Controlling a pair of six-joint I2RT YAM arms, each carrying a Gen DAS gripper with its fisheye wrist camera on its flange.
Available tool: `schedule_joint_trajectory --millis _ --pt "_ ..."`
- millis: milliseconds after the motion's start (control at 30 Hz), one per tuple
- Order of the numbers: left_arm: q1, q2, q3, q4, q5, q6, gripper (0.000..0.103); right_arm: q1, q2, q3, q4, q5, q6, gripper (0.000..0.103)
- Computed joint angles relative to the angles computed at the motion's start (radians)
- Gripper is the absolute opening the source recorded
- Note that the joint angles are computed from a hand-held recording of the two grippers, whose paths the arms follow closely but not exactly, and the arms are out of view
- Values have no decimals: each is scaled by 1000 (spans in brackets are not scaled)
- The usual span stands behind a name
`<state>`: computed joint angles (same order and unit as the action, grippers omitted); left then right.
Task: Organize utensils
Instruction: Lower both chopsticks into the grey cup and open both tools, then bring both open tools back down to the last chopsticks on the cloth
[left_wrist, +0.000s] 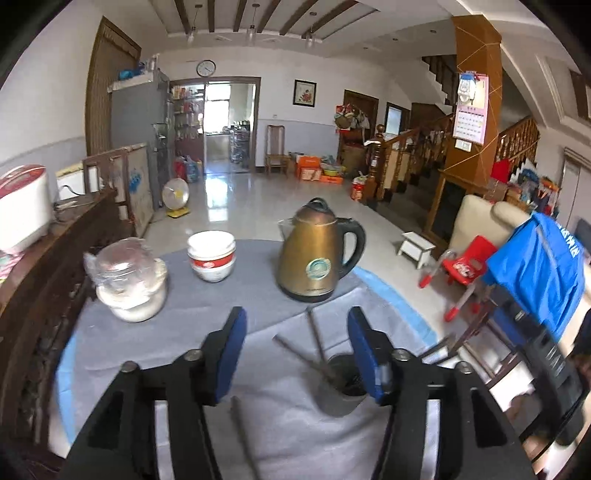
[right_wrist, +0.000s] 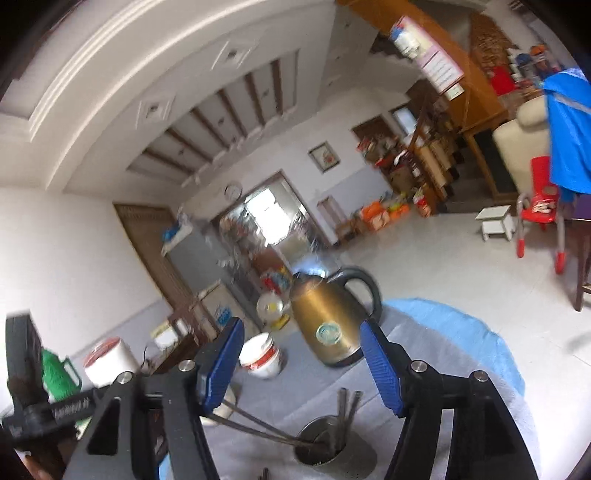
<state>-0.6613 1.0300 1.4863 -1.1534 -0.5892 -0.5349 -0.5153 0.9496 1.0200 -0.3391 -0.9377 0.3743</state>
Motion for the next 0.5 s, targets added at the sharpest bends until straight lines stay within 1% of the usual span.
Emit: schedule_joint_trajectory --millis 67,133,200,233,333,400,467,500 --pt "-51 -35 -28 -49 -59 -47 64 -74 -29 -12 -8 -46 4 69" --pt "-100 -68 -62 -115 -121 -124 69 -127 -40 -9 -29 -83 -9 69" --pt "-122 -103 -99 -168 -142 -196 73 -182 -59 -9 -81 -132 -56 69" --pt "-125 -122 -124 -194 -134 -229 75 -202 -66 -6 -114 -151 -90 69" --pt "-119 -164 -199 -242 -108 -294 75 -206 -96 0 -216 -166 -179 68" --pt "-106 -189 -258 -270 -88 -334 75 -203 -115 -7 -300 -166 -274 68" --pt "-82 -213 -315 -278 -57 -345 75 -187 -126 -17 -381 -152 -366 68" --pt "-62 -228 -347 -284 -40 -343 75 -171 -135 -25 -407 -140 -391 68"
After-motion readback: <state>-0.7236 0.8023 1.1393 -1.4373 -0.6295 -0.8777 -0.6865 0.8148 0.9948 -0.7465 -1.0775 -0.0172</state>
